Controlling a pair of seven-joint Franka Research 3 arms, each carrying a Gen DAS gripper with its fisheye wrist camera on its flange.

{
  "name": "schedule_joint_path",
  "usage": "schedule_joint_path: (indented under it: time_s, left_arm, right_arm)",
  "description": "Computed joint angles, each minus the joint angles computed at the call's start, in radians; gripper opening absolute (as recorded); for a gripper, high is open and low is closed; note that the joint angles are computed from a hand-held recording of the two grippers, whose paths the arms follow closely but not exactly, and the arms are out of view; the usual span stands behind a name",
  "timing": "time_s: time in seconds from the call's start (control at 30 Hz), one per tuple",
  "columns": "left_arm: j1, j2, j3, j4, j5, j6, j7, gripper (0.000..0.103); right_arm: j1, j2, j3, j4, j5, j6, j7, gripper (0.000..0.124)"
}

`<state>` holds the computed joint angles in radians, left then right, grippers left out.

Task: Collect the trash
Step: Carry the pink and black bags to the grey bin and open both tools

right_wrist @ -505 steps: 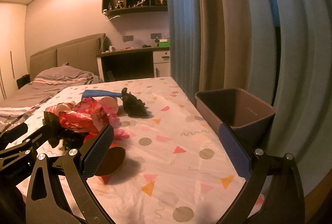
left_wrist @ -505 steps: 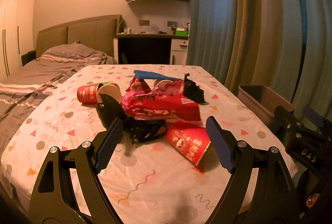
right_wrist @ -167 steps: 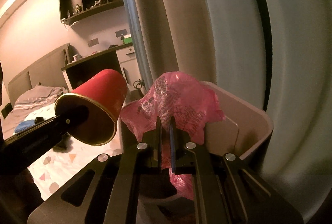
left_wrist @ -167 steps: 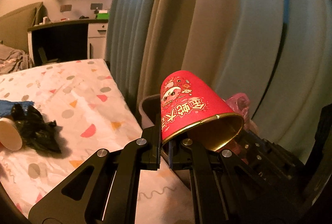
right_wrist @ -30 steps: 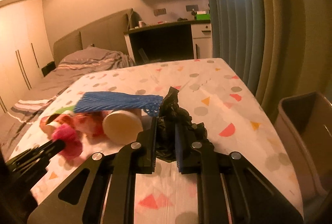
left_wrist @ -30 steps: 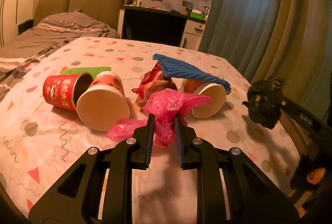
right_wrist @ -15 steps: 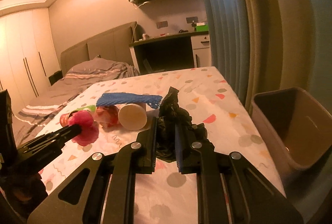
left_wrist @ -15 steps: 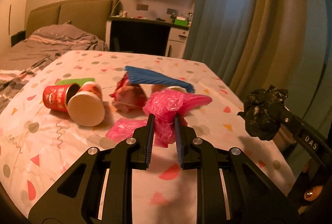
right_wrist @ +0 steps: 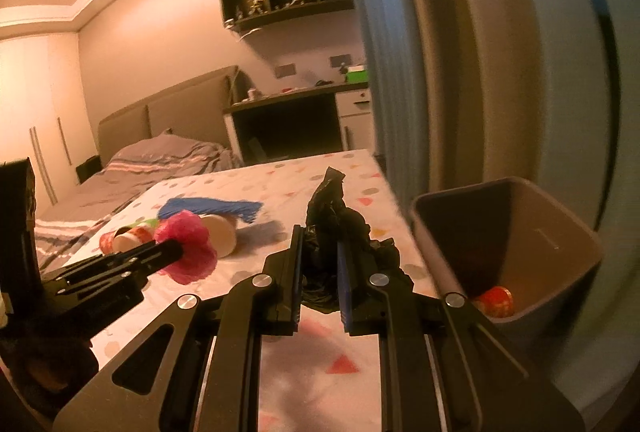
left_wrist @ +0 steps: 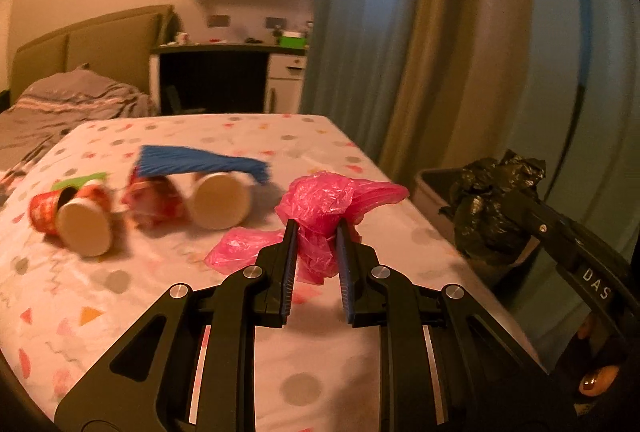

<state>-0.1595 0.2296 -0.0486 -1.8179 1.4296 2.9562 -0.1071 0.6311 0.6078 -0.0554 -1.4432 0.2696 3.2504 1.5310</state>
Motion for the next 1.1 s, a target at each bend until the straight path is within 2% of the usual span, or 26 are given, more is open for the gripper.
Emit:
schedule_joint_path:
  time_s: [0.1, 0.13, 0.23, 0.43, 0.57, 0.67, 0.87, 1.1]
  left_arm:
    - [-0.011, 0.052, -0.012, 0.069, -0.036, 0.024, 0.061, 0.018]
    - [-0.020, 0.070, -0.010, 0.094, -0.048, 0.029, 0.081, 0.018]
    - [-0.057, 0.140, 0.004, 0.192, -0.085, 0.044, 0.138, 0.018]
    - [-0.085, 0.309, -0.018, 0.404, -0.263, 0.078, 0.361, 0.018]
    - [-0.077, 0.430, -0.076, 0.552, -0.411, 0.063, 0.553, 0.018]
    - [-0.046, 0.537, -0.171, 0.678, -0.537, 0.043, 0.746, 0.018]
    - [-0.046, 0.716, -0.296, 0.910, -0.707, -0.026, 1.043, 0.019]
    - [-0.082, 0.873, -0.373, 1.133, -0.875, -0.126, 1.298, 0.019]
  right_arm:
    - [0.043, -0.013, -0.081, -0.027, 0.016, 0.021, 0.021, 0.016]
    - [0.044, -0.016, -0.092, -0.034, 0.020, 0.027, 0.022, 0.016]
    - [0.086, -0.013, -0.180, -0.043, 0.050, 0.041, 0.040, 0.016]
    - [0.136, 0.017, -0.305, -0.034, 0.109, 0.053, 0.063, 0.016]
    - [0.131, 0.040, -0.333, -0.015, 0.140, 0.050, 0.077, 0.016]
    - [0.104, 0.051, -0.323, -0.002, 0.143, 0.045, 0.087, 0.016]
    - [0.075, 0.070, -0.317, 0.018, 0.134, 0.029, 0.106, 0.016]
    - [0.064, 0.096, -0.330, 0.045, 0.096, -0.002, 0.161, 0.016]
